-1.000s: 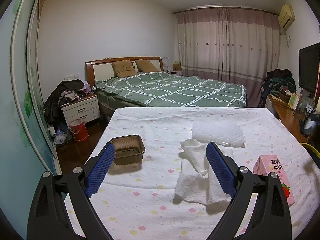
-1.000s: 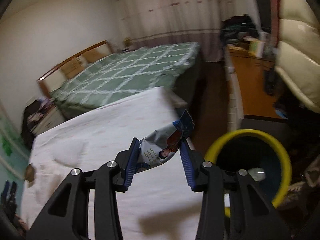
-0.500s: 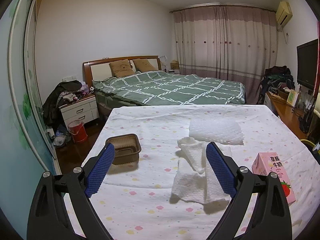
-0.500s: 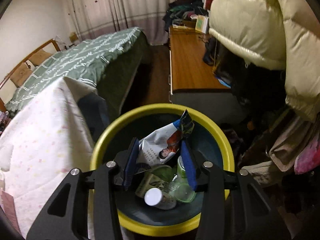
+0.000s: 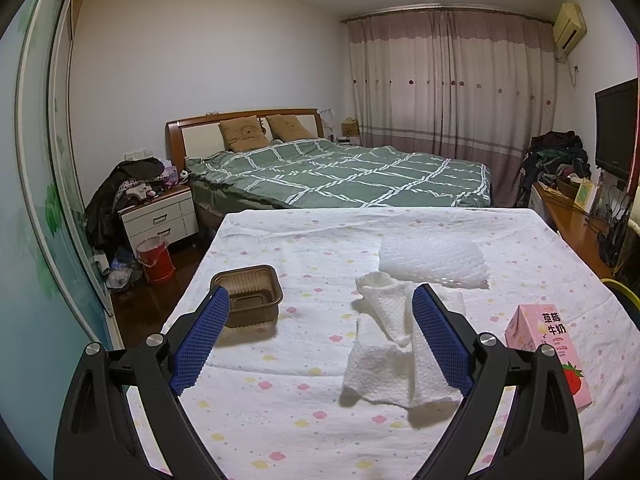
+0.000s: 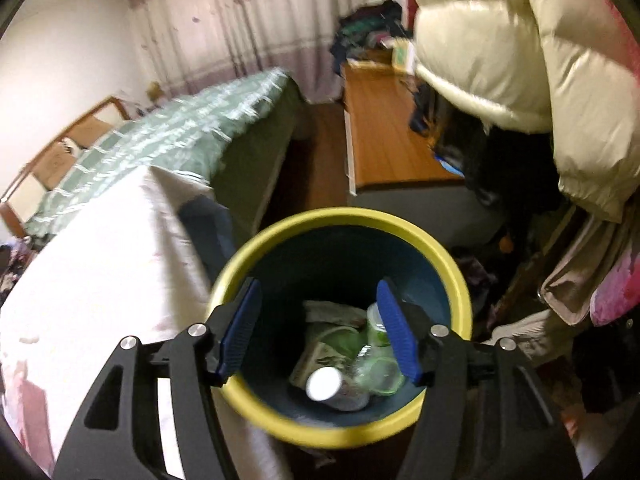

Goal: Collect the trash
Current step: 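Reach the left tool to the white paper cup and grasp its rim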

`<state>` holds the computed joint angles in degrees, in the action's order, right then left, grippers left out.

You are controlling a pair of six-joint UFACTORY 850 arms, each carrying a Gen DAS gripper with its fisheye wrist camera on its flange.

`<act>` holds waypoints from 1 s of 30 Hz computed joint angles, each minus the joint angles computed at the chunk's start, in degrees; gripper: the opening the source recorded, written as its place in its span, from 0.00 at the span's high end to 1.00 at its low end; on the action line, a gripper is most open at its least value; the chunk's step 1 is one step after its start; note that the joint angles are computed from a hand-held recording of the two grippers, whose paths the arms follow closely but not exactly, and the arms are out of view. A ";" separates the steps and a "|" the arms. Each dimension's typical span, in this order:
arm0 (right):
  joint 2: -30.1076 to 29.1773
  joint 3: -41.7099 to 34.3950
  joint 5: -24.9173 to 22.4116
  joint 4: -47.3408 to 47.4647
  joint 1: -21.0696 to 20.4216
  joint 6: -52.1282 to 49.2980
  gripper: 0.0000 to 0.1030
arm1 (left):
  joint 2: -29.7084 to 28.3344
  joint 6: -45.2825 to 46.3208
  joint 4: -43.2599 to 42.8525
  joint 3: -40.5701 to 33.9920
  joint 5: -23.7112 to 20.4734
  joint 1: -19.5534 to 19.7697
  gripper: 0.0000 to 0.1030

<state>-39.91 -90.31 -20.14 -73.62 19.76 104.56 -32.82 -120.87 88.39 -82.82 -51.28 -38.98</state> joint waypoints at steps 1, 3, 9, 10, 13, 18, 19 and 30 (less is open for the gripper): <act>1.16 1.62 0.25 -5.79 0.82 5.55 0.43 | -0.10 0.07 -0.12 -0.10 -0.14 -0.07 0.11; 2.65 3.51 0.45 -13.96 2.12 13.23 0.41 | -0.18 0.17 -0.22 -0.18 -0.06 0.08 0.11; 4.56 6.46 -0.62 -31.33 6.38 27.48 0.39 | -0.50 1.55 -0.84 -0.78 0.18 0.04 0.11; 4.45 6.47 -1.19 -32.51 6.89 28.06 0.38 | -0.68 2.68 -1.38 -1.23 0.53 -0.09 0.11; 3.75 6.26 -3.42 -33.80 8.24 28.11 0.38 | -0.84 4.96 -2.40 -2.20 1.39 -0.92 0.11; 3.96 7.04 -4.03 -36.10 8.32 32.09 0.38 | -0.05 8.39 -5.72 -3.64 7.35 -1.54 0.11; 3.93 6.99 -3.73 -36.06 8.23 32.23 0.38 | 0.39 8.42 -5.68 -3.50 8.86 -1.71 0.11; 3.17 5.85 -5.28 -30.48 8.36 27.30 0.38 | 6.86 9.65 -8.39 1.31 17.24 -9.05 0.12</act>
<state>-36.75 -84.47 -25.42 -104.10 28.12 131.85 -25.96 -111.22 80.00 -81.50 -34.04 -48.03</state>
